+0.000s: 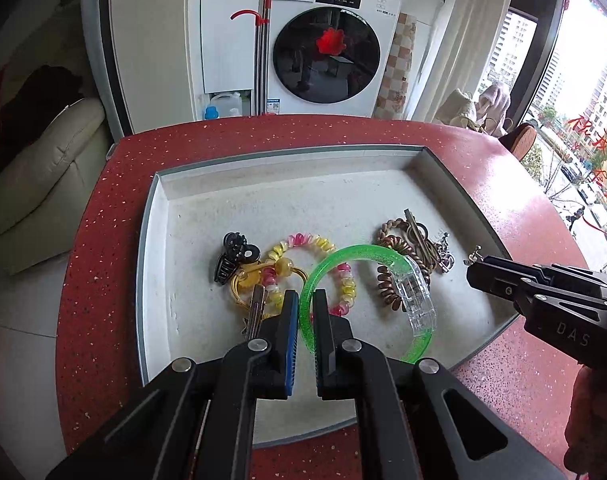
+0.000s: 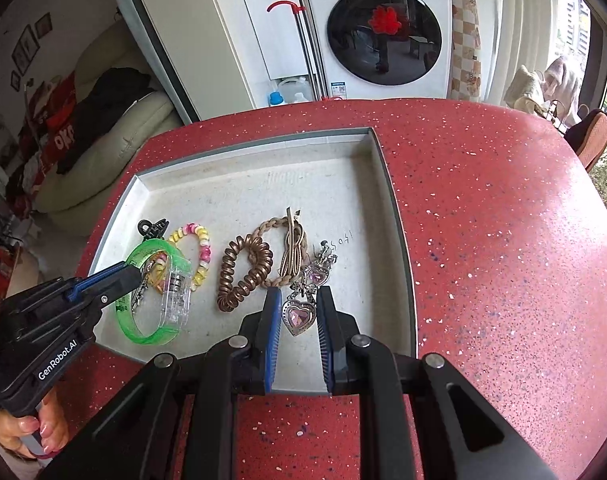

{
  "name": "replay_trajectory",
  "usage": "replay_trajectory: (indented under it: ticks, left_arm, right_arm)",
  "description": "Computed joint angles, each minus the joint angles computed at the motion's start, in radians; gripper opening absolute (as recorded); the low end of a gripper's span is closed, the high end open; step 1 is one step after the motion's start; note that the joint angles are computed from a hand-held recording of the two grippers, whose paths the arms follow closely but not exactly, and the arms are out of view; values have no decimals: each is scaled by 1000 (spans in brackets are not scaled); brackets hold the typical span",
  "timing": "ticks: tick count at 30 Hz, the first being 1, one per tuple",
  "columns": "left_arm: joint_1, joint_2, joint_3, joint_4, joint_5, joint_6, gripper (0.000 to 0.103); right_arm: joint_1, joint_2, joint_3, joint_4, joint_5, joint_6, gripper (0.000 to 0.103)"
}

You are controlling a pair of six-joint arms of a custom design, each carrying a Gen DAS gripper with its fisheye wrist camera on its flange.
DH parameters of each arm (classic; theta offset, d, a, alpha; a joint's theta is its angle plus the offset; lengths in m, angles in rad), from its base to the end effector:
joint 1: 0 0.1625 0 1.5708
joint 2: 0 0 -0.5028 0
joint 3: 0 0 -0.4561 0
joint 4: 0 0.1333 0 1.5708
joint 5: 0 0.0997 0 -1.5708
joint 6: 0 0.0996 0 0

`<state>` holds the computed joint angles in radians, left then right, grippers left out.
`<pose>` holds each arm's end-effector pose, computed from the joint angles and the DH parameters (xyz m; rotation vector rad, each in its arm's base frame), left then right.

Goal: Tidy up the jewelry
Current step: 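Carry the green bangle and heart pendant over the grey tray with both tools, then lower the bangle and pendant into the tray and open both tools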

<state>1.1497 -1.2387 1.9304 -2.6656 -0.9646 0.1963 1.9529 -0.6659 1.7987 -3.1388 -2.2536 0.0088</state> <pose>-0.0878 -0.6609 0.3107 0.6125 2.4508 -0.6003 0.3308 -0.6342 0.0320 0.2672 -2.4586 0.7049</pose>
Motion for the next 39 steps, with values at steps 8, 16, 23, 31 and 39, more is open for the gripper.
replay_trajectory:
  ticks: [8,16,23,31,39]
  left_arm:
    - [2,39,-9,-3,49,13,25]
    - [-6,55,2,-42,83,49,25]
    - [-9,51,16,-65,83,55,25]
    - [-19,35,45,-135,96,79,25]
    - [-21,53,25,-103,111,58,25]
  right_arm:
    - [-22,14,-16,3,-1,16,19]
    - [-26,34,-27,11,-20,10,20]
    - [-26,31,-21,8,-6,14,27]
    - [-13,8,14,-75,19,8,54]
    - [0,-8,34,-106,14,9,57]
